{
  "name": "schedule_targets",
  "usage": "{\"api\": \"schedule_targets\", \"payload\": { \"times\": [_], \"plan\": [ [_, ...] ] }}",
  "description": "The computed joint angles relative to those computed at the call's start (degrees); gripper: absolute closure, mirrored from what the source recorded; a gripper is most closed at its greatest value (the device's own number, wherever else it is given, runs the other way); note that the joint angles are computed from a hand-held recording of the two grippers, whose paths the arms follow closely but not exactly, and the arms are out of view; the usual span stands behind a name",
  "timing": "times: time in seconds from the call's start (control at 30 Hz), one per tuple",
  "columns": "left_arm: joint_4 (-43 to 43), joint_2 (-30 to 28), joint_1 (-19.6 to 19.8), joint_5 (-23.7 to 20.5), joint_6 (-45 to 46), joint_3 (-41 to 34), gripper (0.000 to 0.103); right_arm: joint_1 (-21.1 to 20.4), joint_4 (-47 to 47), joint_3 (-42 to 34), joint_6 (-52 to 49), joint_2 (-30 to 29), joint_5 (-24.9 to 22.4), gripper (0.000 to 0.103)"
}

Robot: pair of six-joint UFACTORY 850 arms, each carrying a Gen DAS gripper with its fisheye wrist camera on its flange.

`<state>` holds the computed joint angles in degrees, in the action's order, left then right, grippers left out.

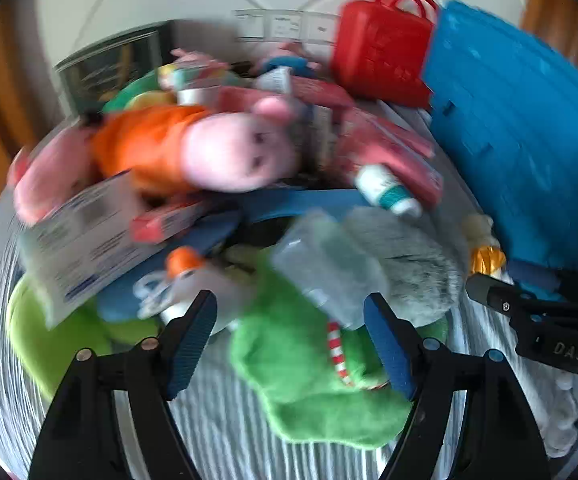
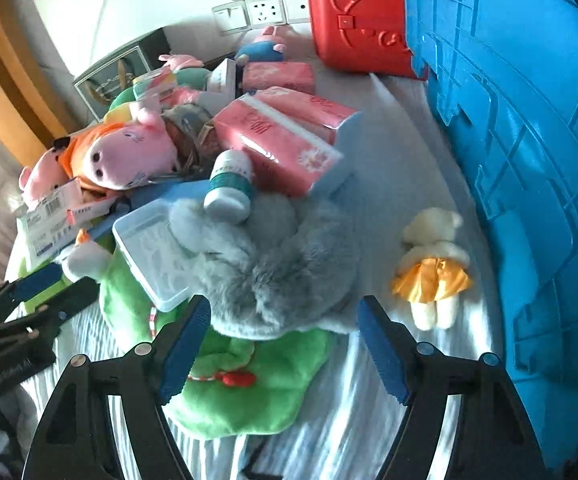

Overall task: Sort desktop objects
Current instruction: 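Grasp the clear plastic case with the left tool while the right tool grasps the white pill bottle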

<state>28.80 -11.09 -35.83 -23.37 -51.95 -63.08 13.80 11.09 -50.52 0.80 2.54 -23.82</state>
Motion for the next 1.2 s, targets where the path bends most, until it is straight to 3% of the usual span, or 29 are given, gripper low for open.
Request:
{"api": "schedule_targets", "payload": {
  "times": [0.07, 0.2, 0.33, 0.4, 0.5, 0.57, 0.63, 0.67, 0.7, 0.73, 0.77, 1.07, 1.13, 1.2],
  "plan": [
    [-7.24, -2.75, 0.89, -1.08, 7.81, -3.51, 0.027, -0.2, -0.81, 0.14, 1.24, -0.04, 0.01, 0.027],
    [-19.48, -7.44, 2.78, -0.76, 15.05, -7.11, 0.027, -0.87, -0.94, -1.09, 1.99, -1.28, -0.76, 0.027],
    [-9.84, -10.77, 1.77, -1.91, 5.24, -9.9, 0.028, -1.93, 1.2, -1.85, -0.1, -3.0, -1.22, 0.027],
    [-7.88, -10.94, 1.05, -1.55, 5.02, -9.83, 0.043, -2.32, 3.67, -2.32, -2.19, -4.23, -1.58, 0.027],
    [-12.28, -9.52, 0.99, -0.34, 10.62, -8.35, 0.055, -2.51, 6.9, -3.01, -4.52, -5.15, -1.8, 0.027],
    [-11.76, -8.07, 1.06, -0.05, 10.49, -7.01, 0.055, -2.08, 7.63, -3.88, -5.59, -5.45, -1.33, 0.027],
    [-4.65, -6.42, 0.9, -1.02, 3.66, -5.94, 0.056, -1.48, 9.18, -4.96, -7.77, -5.58, -0.57, 0.028],
    [-0.45, -5.96, 0.93, -2.1, 0.25, -6.1, 0.057, -1.06, 10.14, -5.69, -8.87, -6.04, -0.29, 0.031],
    [1.35, -5.86, 1.04, -2.29, -1.24, -6.29, 0.057, -0.7, 12.26, -6.72, -11.11, -6.88, -0.38, 0.041],
    [0.76, -6.1, 1.48, -2.33, -0.69, -6.7, 0.057, -0.45, 13.97, -7.57, -12.64, -7.71, -0.72, 0.05],
    [-1.79, -6.45, 2.07, -2.03, 1.55, -7.2, 0.058, -0.17, 15.45, -8.65, -13.87, -8.79, -1.38, 0.051],
    [-7.5, -9.0, 3.2, 0.08, 6.12, -8.5, 0.059, 2.95, 11.65, -14.87, -11.36, -15.93, -1.92, 0.052],
    [-7.71, -9.37, 3.18, 0.03, 6.27, -8.92, 0.059, 3.33, 10.54, -15.83, -11.11, -17.44, -2.04, 0.064],
    [-7.8, -9.21, 3.13, -0.12, 6.31, -8.76, 0.059, 3.77, 9.5, -16.44, -10.34, -18.65, -2.26, 0.069]
  ]
}}
